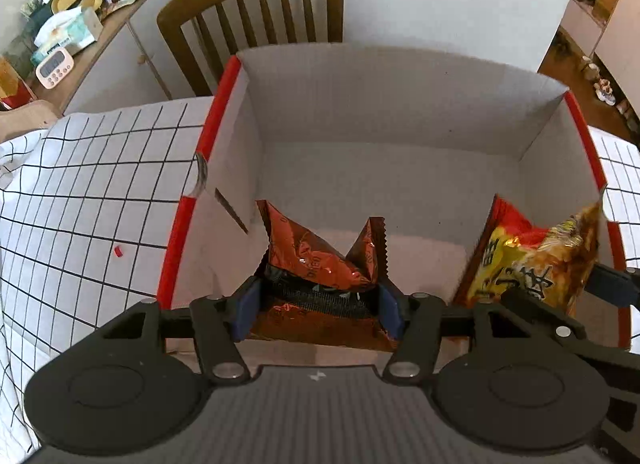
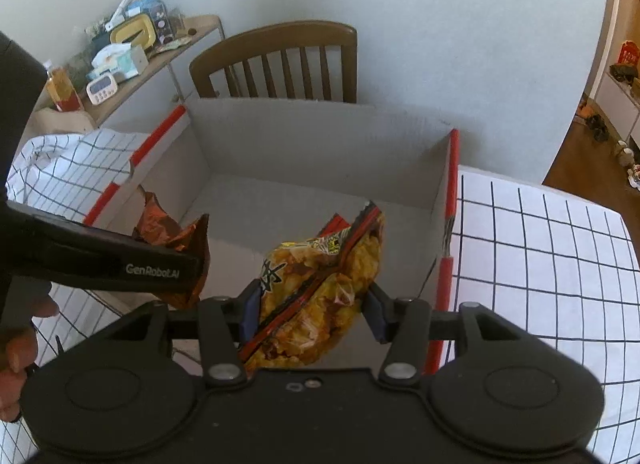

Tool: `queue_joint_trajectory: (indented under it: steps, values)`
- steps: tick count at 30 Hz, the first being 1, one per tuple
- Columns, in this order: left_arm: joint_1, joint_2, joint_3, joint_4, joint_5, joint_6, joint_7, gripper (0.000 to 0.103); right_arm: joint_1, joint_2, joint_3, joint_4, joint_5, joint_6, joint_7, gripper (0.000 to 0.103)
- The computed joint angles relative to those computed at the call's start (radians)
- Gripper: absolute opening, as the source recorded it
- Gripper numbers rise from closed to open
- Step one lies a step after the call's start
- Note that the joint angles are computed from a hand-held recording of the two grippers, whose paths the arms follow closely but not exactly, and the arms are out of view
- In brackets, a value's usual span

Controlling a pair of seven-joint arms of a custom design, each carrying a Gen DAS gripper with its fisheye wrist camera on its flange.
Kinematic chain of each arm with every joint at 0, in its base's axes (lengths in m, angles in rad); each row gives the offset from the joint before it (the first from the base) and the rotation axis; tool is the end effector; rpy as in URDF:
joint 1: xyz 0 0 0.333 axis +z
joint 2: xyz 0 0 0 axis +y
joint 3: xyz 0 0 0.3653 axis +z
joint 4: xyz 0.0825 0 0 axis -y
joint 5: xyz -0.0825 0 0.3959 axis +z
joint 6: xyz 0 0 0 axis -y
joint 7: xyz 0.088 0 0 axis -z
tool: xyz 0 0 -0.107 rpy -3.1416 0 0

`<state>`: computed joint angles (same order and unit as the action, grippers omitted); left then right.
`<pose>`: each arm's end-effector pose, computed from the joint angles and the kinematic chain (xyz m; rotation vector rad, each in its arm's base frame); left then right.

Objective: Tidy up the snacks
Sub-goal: 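Lower both snacks into the red box and open both tools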

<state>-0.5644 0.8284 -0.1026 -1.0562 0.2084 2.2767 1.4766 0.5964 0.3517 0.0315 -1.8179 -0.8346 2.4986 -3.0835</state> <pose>0.6907 -0.4940 0.4123 -1.2918 2.5346 -0.4577 0.5598 0.4093 0.4181 -1.4272 2.1603 -0.6039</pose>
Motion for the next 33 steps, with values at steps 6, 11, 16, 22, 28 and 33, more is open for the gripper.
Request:
queue_joint_trajectory:
  steps: [6,11,16,22,28,33]
  values:
    - [0.009,-0.014,-0.010,-0.023,-0.021,0.013,-0.004,0.062,0.010,-0.003,-0.006,0.001,-0.018,-0.025,0.011,0.067]
    - [0.026,-0.051,-0.024,-0.067,-0.039,0.049,0.015,0.062,0.016,-0.025,0.000,-0.010,-0.046,-0.042,0.039,0.074]
    - [0.041,-0.123,-0.029,-0.162,-0.051,0.109,0.016,0.062,0.025,-0.053,0.012,-0.012,-0.086,-0.075,0.078,0.081]
    - [0.069,-0.223,-0.047,-0.288,-0.071,0.172,0.036,0.062,0.040,-0.079,0.037,0.002,-0.115,-0.139,0.103,0.084]
    - [0.099,-0.311,-0.072,-0.396,-0.105,0.230,0.068,0.062,0.066,-0.093,0.062,0.028,-0.143,-0.216,0.113,0.087]
    - [0.132,-0.394,-0.097,-0.502,-0.146,0.280,0.116,0.062,0.087,-0.115,0.080,0.027,-0.166,-0.272,0.150,0.089]
